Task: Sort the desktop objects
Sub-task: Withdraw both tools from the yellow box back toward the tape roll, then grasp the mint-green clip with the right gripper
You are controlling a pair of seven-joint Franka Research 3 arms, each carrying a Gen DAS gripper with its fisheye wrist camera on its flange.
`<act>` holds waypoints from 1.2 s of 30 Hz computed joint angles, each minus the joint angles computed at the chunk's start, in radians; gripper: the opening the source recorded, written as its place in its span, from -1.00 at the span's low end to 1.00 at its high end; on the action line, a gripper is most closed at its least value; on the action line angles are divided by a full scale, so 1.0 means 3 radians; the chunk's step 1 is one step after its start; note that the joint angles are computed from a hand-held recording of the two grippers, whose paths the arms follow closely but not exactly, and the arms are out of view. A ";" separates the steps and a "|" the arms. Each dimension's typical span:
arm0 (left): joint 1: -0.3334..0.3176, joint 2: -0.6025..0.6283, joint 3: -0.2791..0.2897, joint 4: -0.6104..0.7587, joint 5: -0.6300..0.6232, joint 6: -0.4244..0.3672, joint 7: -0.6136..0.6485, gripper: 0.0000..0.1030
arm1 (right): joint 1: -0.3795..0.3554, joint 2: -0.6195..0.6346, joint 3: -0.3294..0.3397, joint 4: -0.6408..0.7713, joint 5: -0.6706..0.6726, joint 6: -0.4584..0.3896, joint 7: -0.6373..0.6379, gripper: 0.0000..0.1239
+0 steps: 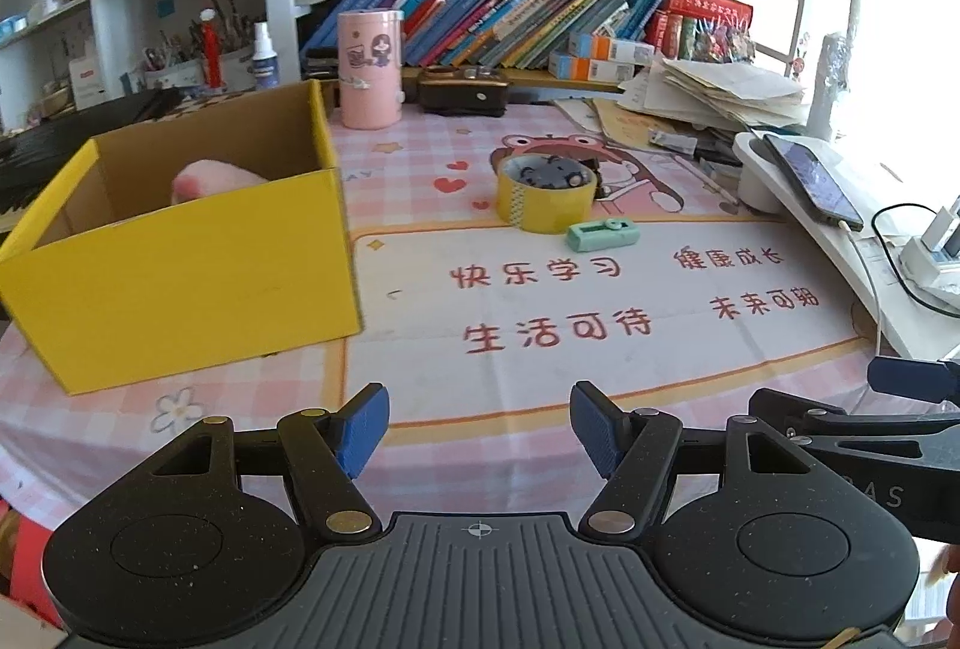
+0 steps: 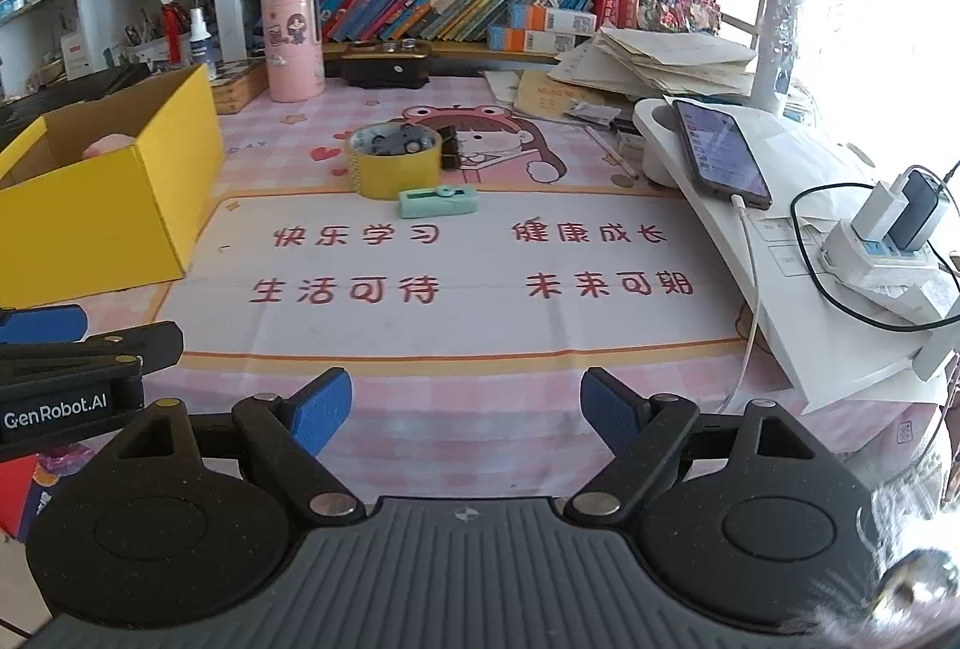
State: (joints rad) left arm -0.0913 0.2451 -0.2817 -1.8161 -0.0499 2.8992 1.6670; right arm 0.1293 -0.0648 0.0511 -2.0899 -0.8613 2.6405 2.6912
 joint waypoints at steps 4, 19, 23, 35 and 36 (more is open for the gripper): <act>-0.0132 0.0140 0.0083 0.0189 0.0187 -0.0052 -0.0222 0.31 | -0.0044 0.0068 -0.0071 0.0047 0.0128 0.0068 -0.0186 0.34; -0.0636 0.0796 0.0482 0.1262 0.1136 -0.0493 -0.1495 0.32 | -0.0128 0.0579 -0.0387 0.0455 0.1079 0.0566 -0.1494 0.34; -0.0696 0.0917 0.0535 0.1489 0.1322 -0.0594 -0.1711 0.32 | -0.0119 0.0732 -0.0438 0.0584 0.1489 0.0673 -0.1922 0.34; -0.0833 0.1260 0.0646 0.2117 0.1651 -0.0883 -0.2011 0.33 | -0.0126 0.1260 -0.0450 0.1116 0.2672 0.0819 -0.3179 0.37; -0.0842 0.1290 0.0656 0.2170 0.1666 -0.0908 -0.2024 0.33 | -0.0124 0.1326 -0.0451 0.1183 0.2731 0.0836 -0.3250 0.37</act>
State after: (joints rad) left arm -0.3438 0.6321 -0.0849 -1.1651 0.4499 2.6268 1.0597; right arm 0.0920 0.3331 -0.0842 -1.7351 -0.0420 2.8913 1.7162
